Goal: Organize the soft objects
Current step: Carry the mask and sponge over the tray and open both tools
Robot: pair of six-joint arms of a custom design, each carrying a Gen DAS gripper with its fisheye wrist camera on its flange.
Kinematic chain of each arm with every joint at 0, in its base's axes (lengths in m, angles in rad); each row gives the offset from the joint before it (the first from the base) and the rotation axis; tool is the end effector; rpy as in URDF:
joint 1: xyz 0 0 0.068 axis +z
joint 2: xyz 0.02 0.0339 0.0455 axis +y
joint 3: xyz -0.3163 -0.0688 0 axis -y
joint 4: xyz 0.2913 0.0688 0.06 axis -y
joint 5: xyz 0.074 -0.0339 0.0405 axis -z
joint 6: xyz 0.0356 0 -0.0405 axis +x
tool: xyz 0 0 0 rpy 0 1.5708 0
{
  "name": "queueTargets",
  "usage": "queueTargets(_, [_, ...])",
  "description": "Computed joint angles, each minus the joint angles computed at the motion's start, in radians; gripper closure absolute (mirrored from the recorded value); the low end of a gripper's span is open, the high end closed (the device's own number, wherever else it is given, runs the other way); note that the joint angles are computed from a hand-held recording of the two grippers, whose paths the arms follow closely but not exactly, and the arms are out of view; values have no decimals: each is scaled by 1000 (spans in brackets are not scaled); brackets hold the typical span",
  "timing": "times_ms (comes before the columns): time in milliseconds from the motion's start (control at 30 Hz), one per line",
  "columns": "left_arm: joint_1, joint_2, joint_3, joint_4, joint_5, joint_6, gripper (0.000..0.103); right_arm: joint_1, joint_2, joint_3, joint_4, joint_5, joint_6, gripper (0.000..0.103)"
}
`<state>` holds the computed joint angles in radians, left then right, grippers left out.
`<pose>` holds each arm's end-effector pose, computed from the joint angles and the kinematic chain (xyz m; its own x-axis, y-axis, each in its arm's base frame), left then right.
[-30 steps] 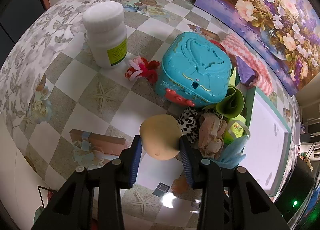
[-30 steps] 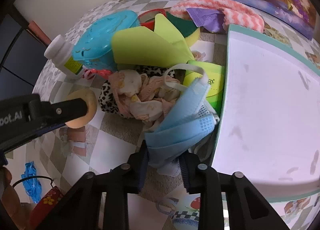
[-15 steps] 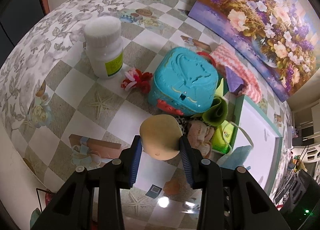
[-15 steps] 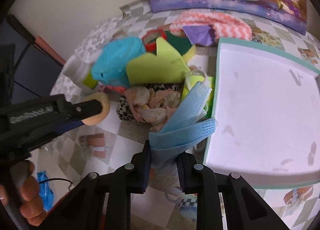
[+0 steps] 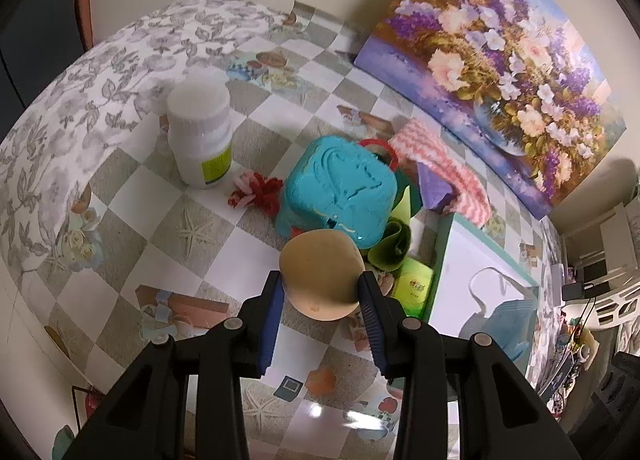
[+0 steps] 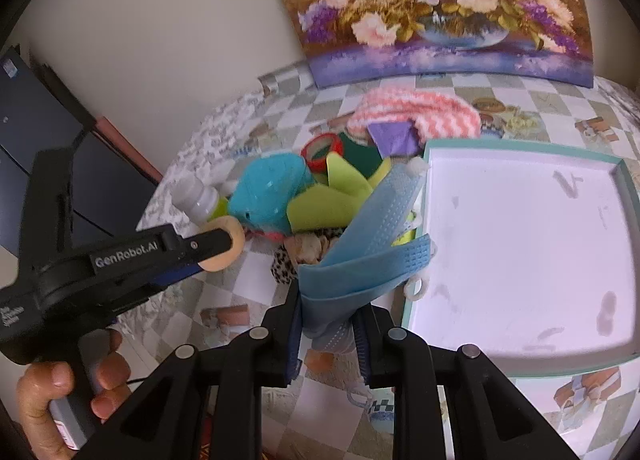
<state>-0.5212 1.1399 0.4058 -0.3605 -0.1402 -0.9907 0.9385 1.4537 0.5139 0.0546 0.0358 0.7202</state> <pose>0.1711 -0.0925 0.1532 -0.7884 -0.5024 -0.3551 -0.4049 0.8583 -0.3153 0.1622 0.2192 0.1430 -0.8667 -0.0678 -0.4942 -0.2942 0.8695 0.3967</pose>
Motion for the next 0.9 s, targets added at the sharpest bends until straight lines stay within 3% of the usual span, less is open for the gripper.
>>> queueTargets(300, [-84, -8, 37, -20, -80, 6, 63, -8, -60, -8, -42, 81, 1, 78])
queueTargets(667, [-250, 168, 146, 35, -132, 50, 63, -128, -124, -2, -285, 324, 5, 78])
queueTargets(900, [-360, 339, 245, 67, -123, 80, 63, -357, -205, -62, -353, 294, -19, 78])
